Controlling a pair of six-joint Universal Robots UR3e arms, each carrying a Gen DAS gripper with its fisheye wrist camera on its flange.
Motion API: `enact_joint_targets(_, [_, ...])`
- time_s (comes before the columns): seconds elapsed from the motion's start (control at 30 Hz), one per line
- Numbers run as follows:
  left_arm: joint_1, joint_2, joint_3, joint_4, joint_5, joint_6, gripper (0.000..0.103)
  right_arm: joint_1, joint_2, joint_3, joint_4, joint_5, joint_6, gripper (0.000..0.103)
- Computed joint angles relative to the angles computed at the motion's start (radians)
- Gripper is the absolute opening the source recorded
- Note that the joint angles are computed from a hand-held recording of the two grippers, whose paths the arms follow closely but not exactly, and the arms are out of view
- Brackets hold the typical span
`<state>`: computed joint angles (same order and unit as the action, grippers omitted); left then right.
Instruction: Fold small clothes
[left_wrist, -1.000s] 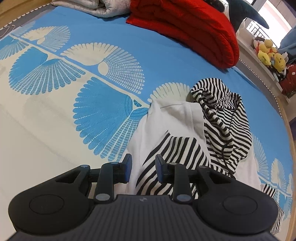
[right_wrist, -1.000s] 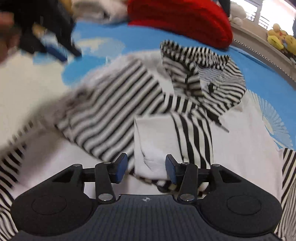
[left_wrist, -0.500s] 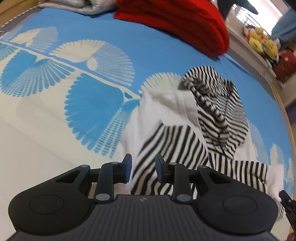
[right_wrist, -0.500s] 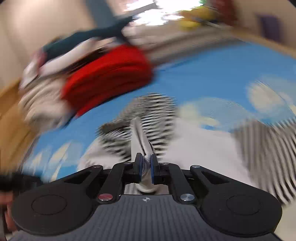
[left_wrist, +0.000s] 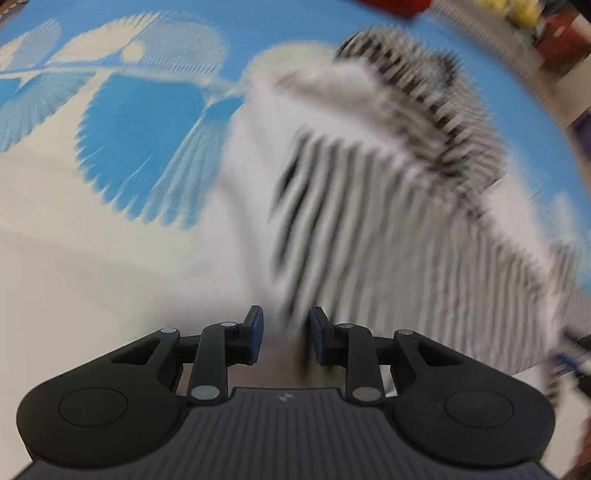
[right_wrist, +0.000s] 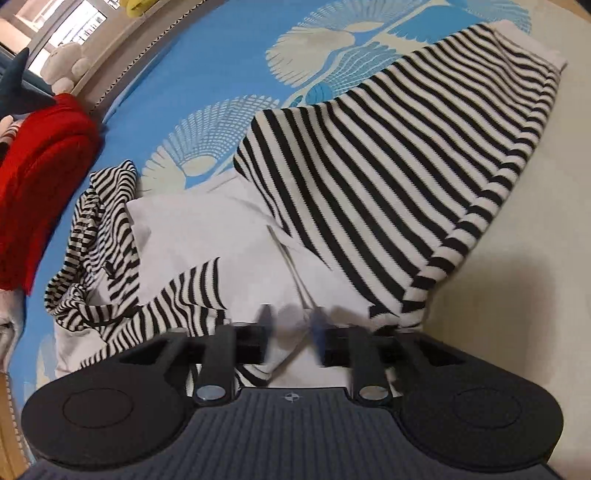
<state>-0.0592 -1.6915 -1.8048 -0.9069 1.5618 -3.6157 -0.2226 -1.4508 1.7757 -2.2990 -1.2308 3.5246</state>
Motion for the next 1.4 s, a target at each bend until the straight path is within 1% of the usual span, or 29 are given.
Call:
enact_joint_targets(0.07, [0.020,0.018,-0.037,0.015,-0.011,0.015,0.039,-0.001,0.022,-0.019,0.026,0.020,-0.010,0.043])
enact_joint_targets(0.1, [0.018,0.018,-0.021,-0.005,-0.004,0.019,0.043,-0.016,0.003,0.013,0.042,0.026,-0.021,0.043])
enact_joint_targets(0.13, [0.004,0.018,0.004,-0.029,0.022,0.010,0.043,-0.015,0.015,0.004,0.063,0.025,-0.020,0.042])
enact_joint_targets(0.17, [-0.011,0.020,0.020,-0.031,0.043,-0.005,0.040,-0.013,0.030,-0.006,0.080,0.020,-0.030,0.030])
enact_joint_targets(0.2, [-0.022,0.025,0.024,-0.016,0.047,-0.016,0.040,-0.012,0.032,-0.007,0.081,0.023,-0.040,0.019])
enact_joint_targets(0.23, [-0.026,0.031,0.026,0.006,0.028,-0.008,0.040,-0.017,0.025,0.004,0.071,0.038,-0.050,0.003])
enact_joint_targets(0.33, [-0.039,0.025,0.041,0.038,-0.026,0.028,0.040,-0.016,-0.027,0.053,-0.053,0.045,-0.053,0.003])
enact_joint_targets(0.4, [-0.049,-0.006,0.051,0.025,-0.033,0.060,0.040,-0.020,-0.042,0.072,-0.113,0.065,-0.054,0.003])
enact_joint_targets(0.43, [-0.054,-0.029,0.062,-0.011,-0.017,0.064,0.040,-0.017,-0.029,0.055,-0.094,0.057,-0.058,0.003])
enact_joint_targets(0.5, [-0.067,-0.051,0.060,-0.031,0.034,0.030,0.040,-0.002,0.024,-0.018,0.030,0.004,-0.056,0.004])
enact_joint_targets(0.53, [-0.066,-0.048,0.060,-0.030,0.035,0.025,0.040,-0.002,0.042,-0.038,0.086,-0.017,-0.053,0.009])
enact_joint_targets(0.57, [-0.072,-0.045,0.080,-0.045,0.041,0.018,0.040,-0.001,0.052,-0.041,0.108,-0.040,-0.039,0.012])
enact_joint_targets(0.6, [-0.081,-0.039,0.090,-0.041,0.050,0.012,0.040,-0.004,0.041,-0.018,0.082,-0.042,-0.029,0.011])
enact_joint_targets(0.63, [-0.091,-0.031,0.095,-0.024,0.052,0.019,0.040,0.005,0.031,-0.015,0.058,-0.058,-0.027,0.013])
enact_joint_targets(0.7, [-0.101,-0.023,0.098,0.021,0.014,0.039,0.041,0.026,0.011,-0.011,-0.009,-0.080,-0.052,0.013])
enact_joint_targets(0.77, [-0.089,-0.030,0.084,0.050,-0.066,0.027,0.042,0.015,-0.015,0.018,-0.076,-0.046,-0.075,0.021])
enact_joint_targets(0.8, [-0.084,-0.044,0.078,0.044,-0.104,0.016,0.042,0.004,-0.013,0.016,-0.070,-0.017,-0.085,0.027])
enact_joint_targets(0.83, [-0.087,-0.071,0.091,0.012,-0.122,0.012,0.042,0.001,-0.001,0.007,-0.047,0.001,-0.087,0.031])
enact_joint_targets(0.87, [-0.107,-0.103,0.119,-0.023,-0.105,0.010,0.042,-0.008,0.021,-0.020,0.022,0.022,-0.098,0.037])
enact_joint_targets(0.9, [-0.125,-0.120,0.129,-0.019,-0.080,0.014,0.043,-0.012,0.047,-0.049,0.095,0.027,-0.111,0.039])
enact_joint_targets(0.93, [-0.144,-0.134,0.161,-0.040,-0.054,0.023,0.043,-0.015,0.062,-0.065,0.142,0.021,-0.113,0.038])
enact_joint_targets(1.0, [-0.161,-0.126,0.196,-0.064,-0.022,0.016,0.047,-0.033,0.047,-0.031,0.106,0.038,-0.078,0.037])
enact_joint_targets(1.07, [-0.185,-0.119,0.231,-0.046,0.018,-0.004,0.050,-0.029,0.033,-0.053,0.084,0.011,-0.107,0.039])
enact_joint_targets(1.13, [-0.203,-0.126,0.266,-0.035,0.048,-0.008,0.052,-0.060,0.009,-0.030,0.012,0.029,-0.135,0.040])
enact_joint_targets(1.2, [-0.223,-0.157,0.324,-0.052,0.078,-0.029,0.052,-0.090,-0.012,-0.014,-0.043,0.021,-0.156,0.040])
enact_joint_targets(1.27, [-0.235,-0.180,0.359,-0.060,0.091,-0.044,0.052,-0.129,-0.025,-0.004,-0.081,-0.003,-0.172,0.040])
enact_joint_targets(1.4, [-0.248,-0.199,0.387,-0.068,0.088,-0.070,0.052,-0.258,-0.031,0.024,-0.106,-0.009,-0.221,0.040])
